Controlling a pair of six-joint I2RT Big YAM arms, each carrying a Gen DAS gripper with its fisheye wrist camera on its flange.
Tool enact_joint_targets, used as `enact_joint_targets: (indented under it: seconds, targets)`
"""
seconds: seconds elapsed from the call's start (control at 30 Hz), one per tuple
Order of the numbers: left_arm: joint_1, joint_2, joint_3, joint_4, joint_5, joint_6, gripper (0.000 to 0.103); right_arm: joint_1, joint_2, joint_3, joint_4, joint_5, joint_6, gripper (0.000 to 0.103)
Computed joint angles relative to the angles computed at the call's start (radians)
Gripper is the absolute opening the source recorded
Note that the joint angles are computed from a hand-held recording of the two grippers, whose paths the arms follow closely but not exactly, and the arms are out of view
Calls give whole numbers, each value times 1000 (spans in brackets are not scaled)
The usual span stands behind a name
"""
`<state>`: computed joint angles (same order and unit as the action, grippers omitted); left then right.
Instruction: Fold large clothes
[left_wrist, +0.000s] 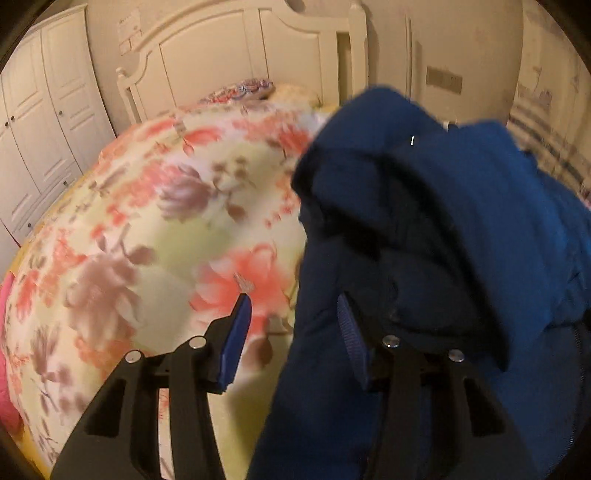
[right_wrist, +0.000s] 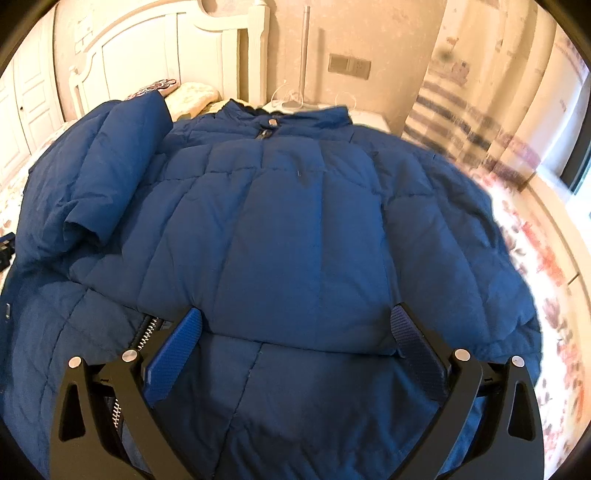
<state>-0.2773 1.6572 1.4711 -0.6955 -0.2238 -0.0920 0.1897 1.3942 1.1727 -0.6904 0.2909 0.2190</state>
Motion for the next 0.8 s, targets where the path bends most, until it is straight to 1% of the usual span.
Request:
enact_joint_targets:
  seconds: [0.03, 0.1, 0.13, 0.17, 0.2, 0.27, 0.3, 0.33, 0.4, 0.43, 0.5, 0.53, 0.57, 0.6, 0.63, 0.67, 0.73, 0.77, 0.8]
  targets:
    - [-2, 2, -2, 5, -10, 3, 50, 24, -17, -14, 35, 31, -37, 96]
    - [-8, 6, -5, 11, -52, 2, 62, 81, -46, -37, 113, 53, -135, 96]
    - [-10, 11, -4, 10, -68, 1, 64, 124, -49, -34, 142, 63, -205, 96]
    - [-10, 15, 1, 5, -77, -1, 67, 156, -41, -21, 146, 79, -251, 96]
    - [-10, 19, 4, 1, -83, -6, 70, 202, -20, 7, 143, 102, -317, 96]
    - [-4, 17, 8, -6, -79, -18, 74, 259, 19, 52, 149, 127, -417, 95]
    - [0, 16, 8, -10, -72, -27, 77, 283, 47, 78, 156, 154, -470, 94]
    - [8, 17, 11, -15, -56, -38, 78, 296, 74, 103, 153, 173, -503, 94]
    - [22, 19, 17, -26, -23, -62, 82, 313, 144, 165, 142, 209, -567, 89]
    - [26, 20, 19, -30, -12, -69, 83, 314, 178, 194, 128, 215, -586, 84]
    - [34, 20, 20, -35, 12, -83, 85, 307, 235, 239, 95, 204, -611, 81]
    - [36, 19, 20, -36, 18, -88, 85, 304, 239, 236, 106, 196, -611, 75]
    - [38, 20, 20, -38, 26, -92, 85, 295, 234, 229, 122, 163, -593, 65]
    - [39, 20, 20, -38, 30, -94, 85, 284, 225, 228, 116, 122, -560, 60]
    - [41, 21, 20, -39, 36, -97, 86, 261, 201, 223, 110, 42, -486, 50]
    - [42, 21, 20, -39, 39, -98, 86, 233, 165, 205, 126, -39, -411, 42]
    - [44, 21, 20, -40, 45, -101, 86, 163, 84, 152, 182, -204, -235, 37]
    - [45, 21, 21, -41, 47, -102, 86, 113, 40, 114, 227, -297, -123, 36]
    - [46, 21, 20, -41, 51, -104, 86, 77, 8, 81, 265, -354, -40, 36]
